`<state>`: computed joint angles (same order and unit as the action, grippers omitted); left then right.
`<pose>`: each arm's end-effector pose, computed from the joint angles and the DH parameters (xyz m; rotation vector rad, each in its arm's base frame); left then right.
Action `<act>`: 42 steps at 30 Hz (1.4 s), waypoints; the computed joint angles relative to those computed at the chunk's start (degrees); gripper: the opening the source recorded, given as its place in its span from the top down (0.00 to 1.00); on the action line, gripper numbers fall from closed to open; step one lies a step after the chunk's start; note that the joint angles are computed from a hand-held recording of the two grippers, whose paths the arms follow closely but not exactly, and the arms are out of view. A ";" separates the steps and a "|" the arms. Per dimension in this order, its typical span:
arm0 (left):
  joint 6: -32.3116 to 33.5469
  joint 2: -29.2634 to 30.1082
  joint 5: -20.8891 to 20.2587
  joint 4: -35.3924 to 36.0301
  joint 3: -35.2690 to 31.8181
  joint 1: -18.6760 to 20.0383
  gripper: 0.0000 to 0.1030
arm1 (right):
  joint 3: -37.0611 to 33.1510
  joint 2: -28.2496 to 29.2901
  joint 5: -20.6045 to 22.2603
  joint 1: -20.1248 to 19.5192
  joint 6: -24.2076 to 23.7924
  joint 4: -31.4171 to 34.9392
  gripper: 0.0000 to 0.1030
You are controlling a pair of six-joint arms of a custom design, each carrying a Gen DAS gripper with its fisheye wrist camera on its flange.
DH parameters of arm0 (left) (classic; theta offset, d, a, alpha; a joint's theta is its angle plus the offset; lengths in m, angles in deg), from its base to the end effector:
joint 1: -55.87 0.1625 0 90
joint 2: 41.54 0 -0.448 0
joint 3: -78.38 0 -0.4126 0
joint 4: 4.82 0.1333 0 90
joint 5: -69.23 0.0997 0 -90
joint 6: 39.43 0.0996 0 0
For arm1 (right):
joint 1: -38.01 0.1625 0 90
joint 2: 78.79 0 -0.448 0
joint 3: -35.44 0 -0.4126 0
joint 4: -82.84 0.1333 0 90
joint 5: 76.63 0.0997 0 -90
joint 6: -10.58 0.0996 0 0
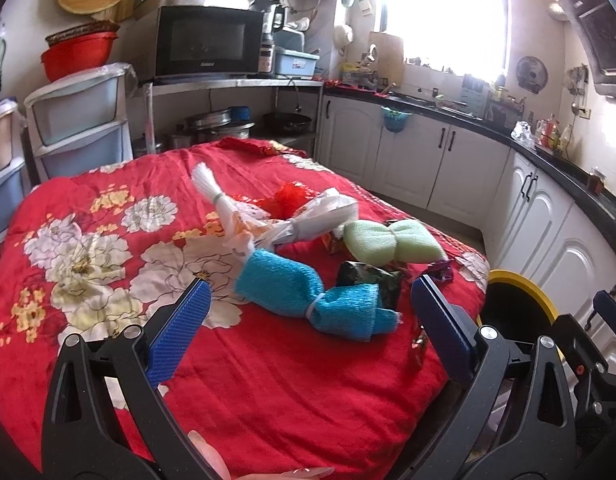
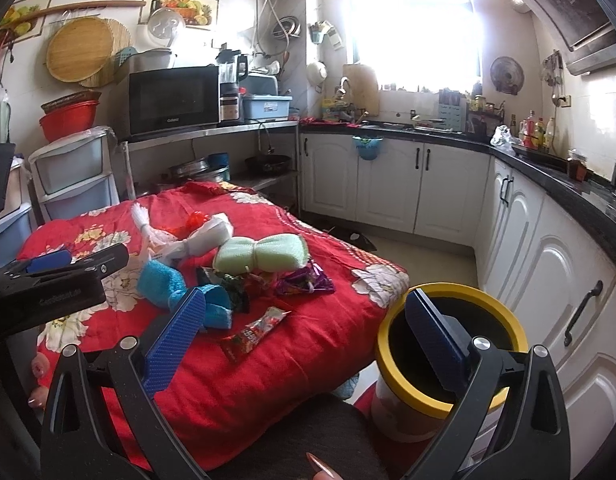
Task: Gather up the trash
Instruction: 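Grasp the blue mesh scrubber with the left gripper while the right gripper grasps the red snack wrapper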
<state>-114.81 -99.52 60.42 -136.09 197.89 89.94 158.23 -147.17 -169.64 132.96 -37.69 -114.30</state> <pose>-0.3030 -0.4846 0.1308 -0.0343 1.9255 -1.3460 0.1746 -0.5316 0.2626 1.1008 -2.2706 1.1378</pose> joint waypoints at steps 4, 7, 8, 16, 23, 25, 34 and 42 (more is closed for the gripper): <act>-9.05 -2.73 -0.19 10.45 -0.39 0.80 0.10 | -1.12 1.07 -0.69 0.90 0.03 1.77 0.06; -13.08 -4.55 -0.42 15.04 -0.57 1.49 0.10 | -2.14 1.77 -0.53 1.40 0.42 3.36 0.06; -13.70 -4.87 -0.58 15.76 -0.70 1.65 0.10 | -2.44 2.01 -0.53 1.58 0.45 3.67 0.06; -7.23 -7.16 -3.33 7.22 -0.85 5.25 0.10 | -6.40 4.94 -1.51 2.78 2.19 7.23 0.06; 10.88 -5.34 -8.87 -16.16 -1.25 9.71 0.10 | -11.03 8.54 -4.94 3.15 4.83 10.85 0.06; 11.54 -4.80 -11.38 -17.37 -2.14 10.99 0.10 | -12.46 9.60 -6.44 3.21 5.96 12.32 0.06; 12.83 -1.91 -22.09 -22.25 -4.77 16.51 0.10 | -18.27 13.74 -12.37 2.60 11.69 23.08 0.23; 9.25 -1.89 -28.01 -28.74 -3.73 19.71 0.10 | -22.02 16.29 -14.58 1.83 17.07 32.36 0.50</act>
<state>-105.57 -101.41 32.41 -164.83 194.16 109.65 136.21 -130.88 -184.22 134.79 -20.62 -81.94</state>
